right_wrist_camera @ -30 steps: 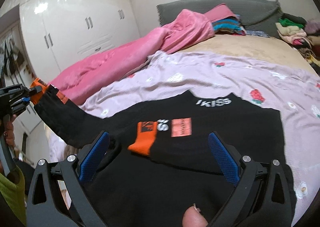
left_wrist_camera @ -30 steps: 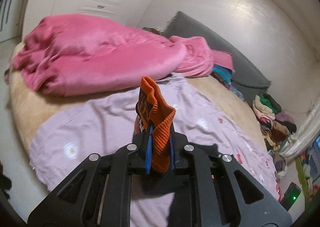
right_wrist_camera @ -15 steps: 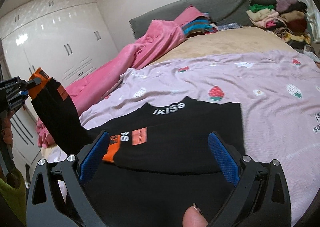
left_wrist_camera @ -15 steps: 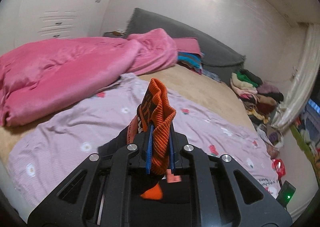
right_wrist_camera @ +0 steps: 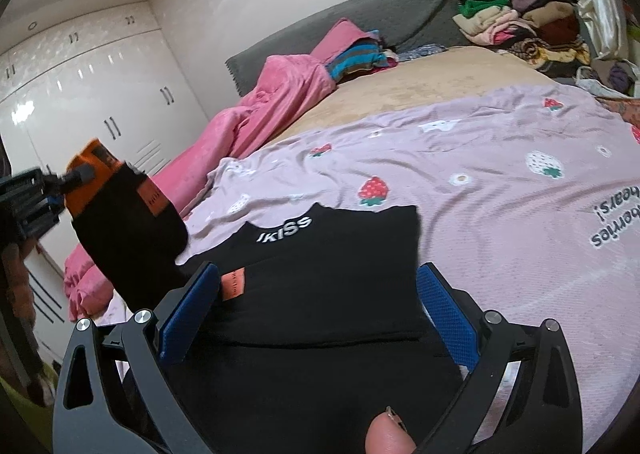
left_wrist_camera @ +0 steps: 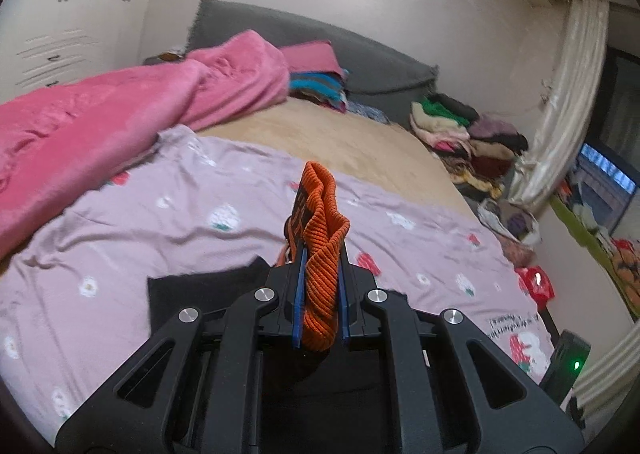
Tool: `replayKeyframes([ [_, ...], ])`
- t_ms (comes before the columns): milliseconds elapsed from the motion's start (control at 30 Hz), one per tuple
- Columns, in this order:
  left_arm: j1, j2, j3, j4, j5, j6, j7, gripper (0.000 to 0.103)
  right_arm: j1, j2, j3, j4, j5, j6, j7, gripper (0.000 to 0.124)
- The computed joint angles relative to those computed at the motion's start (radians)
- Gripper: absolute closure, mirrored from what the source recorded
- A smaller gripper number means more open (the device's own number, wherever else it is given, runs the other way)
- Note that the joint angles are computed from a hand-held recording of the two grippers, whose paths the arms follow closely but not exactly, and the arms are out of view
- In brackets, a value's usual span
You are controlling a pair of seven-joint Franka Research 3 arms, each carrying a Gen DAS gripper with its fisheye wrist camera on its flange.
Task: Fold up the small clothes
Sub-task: 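Carry the sleeve across the shirt body with the left tool and release, then regrasp the folded orange cuff with the right tool and straighten it on the shirt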
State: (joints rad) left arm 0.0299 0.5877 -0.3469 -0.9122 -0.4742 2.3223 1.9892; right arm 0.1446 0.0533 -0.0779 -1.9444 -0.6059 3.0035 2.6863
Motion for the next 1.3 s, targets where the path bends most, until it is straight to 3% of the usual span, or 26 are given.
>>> replayKeyframes([
  [267,-0.032,0.061,-0.009,0.015,0.02,-0.12,0.012,0.097,-0.04,-0.04,0.008,-0.045,-0.079,-0.02,0.103,0.026],
  [567,-0.037,0.063,-0.025,-0.09,-0.008,-0.212,0.07,0.096,-0.083,-0.062,0.035,-0.069,-0.11,-0.061,0.159,0.026],
  [667,-0.03,0.071,-0.03,-0.095,-0.026,-0.267,0.09,0.088,-0.091,-0.064,0.04,-0.072,-0.105,-0.08,0.164,0.026],
  [733,-0.028,0.072,-0.031,-0.102,-0.034,-0.291,0.115,0.07,-0.093,-0.062,0.043,-0.073,-0.085,-0.085,0.154,0.025],
  [767,-0.023,0.068,-0.031,-0.109,-0.042,-0.299,0.125,0.066,-0.092,-0.059,0.044,-0.072,-0.072,-0.087,0.145,0.025],
  [833,-0.006,0.057,-0.037,-0.125,-0.071,-0.312,0.151,0.054,-0.089,-0.049,0.045,-0.07,-0.032,-0.08,0.097,0.025],
  [967,0.007,0.041,-0.014,-0.139,-0.093,-0.272,0.166,0.049,-0.062,-0.003,0.055,-0.037,0.144,-0.086,-0.124,0.027],
  [1100,-0.015,0.07,0.043,-0.088,-0.006,-0.204,0.093,0.049,-0.03,0.095,0.084,0.073,0.373,-0.182,-0.431,0.048],
  [1233,-0.009,0.141,0.058,0.023,0.063,-0.186,0.023,0.049,0.02,0.196,0.055,0.199,0.388,-0.282,-0.53,0.051],
  [1267,0.001,0.157,0.055,0.05,0.068,-0.197,0.009,0.049,0.038,0.231,0.038,0.249,0.377,-0.343,-0.537,0.053],
  [1300,0.008,0.173,0.051,0.076,0.072,-0.204,-0.004,0.049,0.046,0.249,0.031,0.268,0.389,-0.367,-0.56,0.061],
])
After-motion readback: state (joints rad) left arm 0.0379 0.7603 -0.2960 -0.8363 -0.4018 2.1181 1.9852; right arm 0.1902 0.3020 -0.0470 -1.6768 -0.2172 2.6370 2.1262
